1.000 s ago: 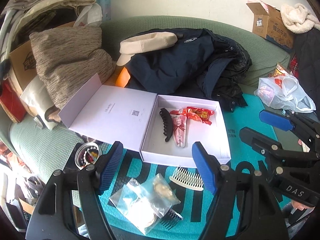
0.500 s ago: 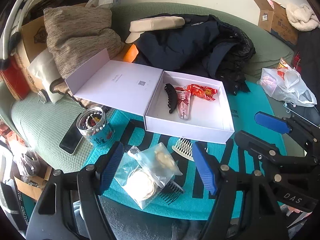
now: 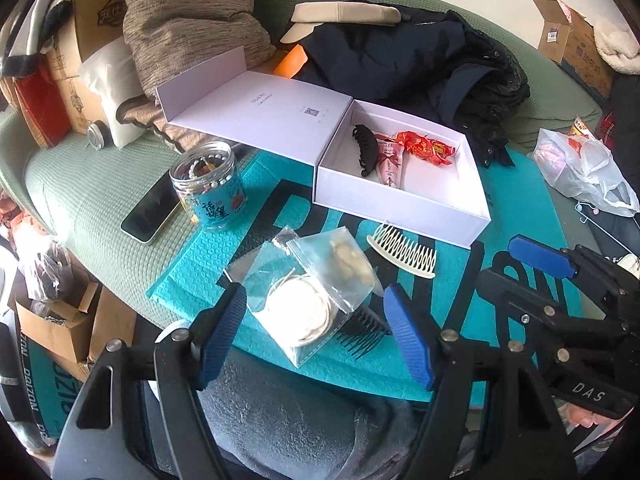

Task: Organize objects
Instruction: 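Move both tools back over the clear bags on the mat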

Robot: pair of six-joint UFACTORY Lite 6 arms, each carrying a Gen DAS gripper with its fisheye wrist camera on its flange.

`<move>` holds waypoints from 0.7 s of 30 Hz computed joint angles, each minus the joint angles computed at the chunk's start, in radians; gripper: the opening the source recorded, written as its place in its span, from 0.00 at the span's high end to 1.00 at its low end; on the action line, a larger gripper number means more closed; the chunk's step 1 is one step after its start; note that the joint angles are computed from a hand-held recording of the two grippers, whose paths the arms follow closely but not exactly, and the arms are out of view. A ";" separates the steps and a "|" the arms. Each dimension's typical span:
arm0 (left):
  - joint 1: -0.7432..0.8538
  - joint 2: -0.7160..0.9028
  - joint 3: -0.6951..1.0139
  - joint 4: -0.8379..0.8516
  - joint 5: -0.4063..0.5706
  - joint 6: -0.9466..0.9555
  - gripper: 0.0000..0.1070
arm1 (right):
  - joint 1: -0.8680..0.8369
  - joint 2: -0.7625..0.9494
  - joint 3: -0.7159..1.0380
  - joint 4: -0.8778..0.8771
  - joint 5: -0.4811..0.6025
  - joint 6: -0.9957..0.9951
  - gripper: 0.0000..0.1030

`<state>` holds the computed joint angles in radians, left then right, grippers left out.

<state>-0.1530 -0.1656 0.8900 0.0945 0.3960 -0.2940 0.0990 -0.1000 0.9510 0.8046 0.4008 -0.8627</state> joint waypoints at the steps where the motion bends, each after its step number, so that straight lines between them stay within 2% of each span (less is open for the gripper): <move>1: 0.007 -0.004 -0.014 -0.026 -0.007 0.023 0.35 | 0.003 0.002 -0.009 0.018 -0.003 -0.017 0.43; 9: 0.044 0.012 -0.076 -0.052 -0.048 0.043 0.35 | 0.019 0.073 -0.027 0.135 -0.011 -0.133 0.43; 21: 0.163 0.140 -0.072 -0.214 -0.094 0.209 0.35 | 0.056 0.307 0.121 0.217 0.030 -0.198 0.43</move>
<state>0.0096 -0.0252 0.8176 -0.1194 0.3018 -0.0845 0.1546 0.2073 1.0719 1.0211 0.4313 -1.0603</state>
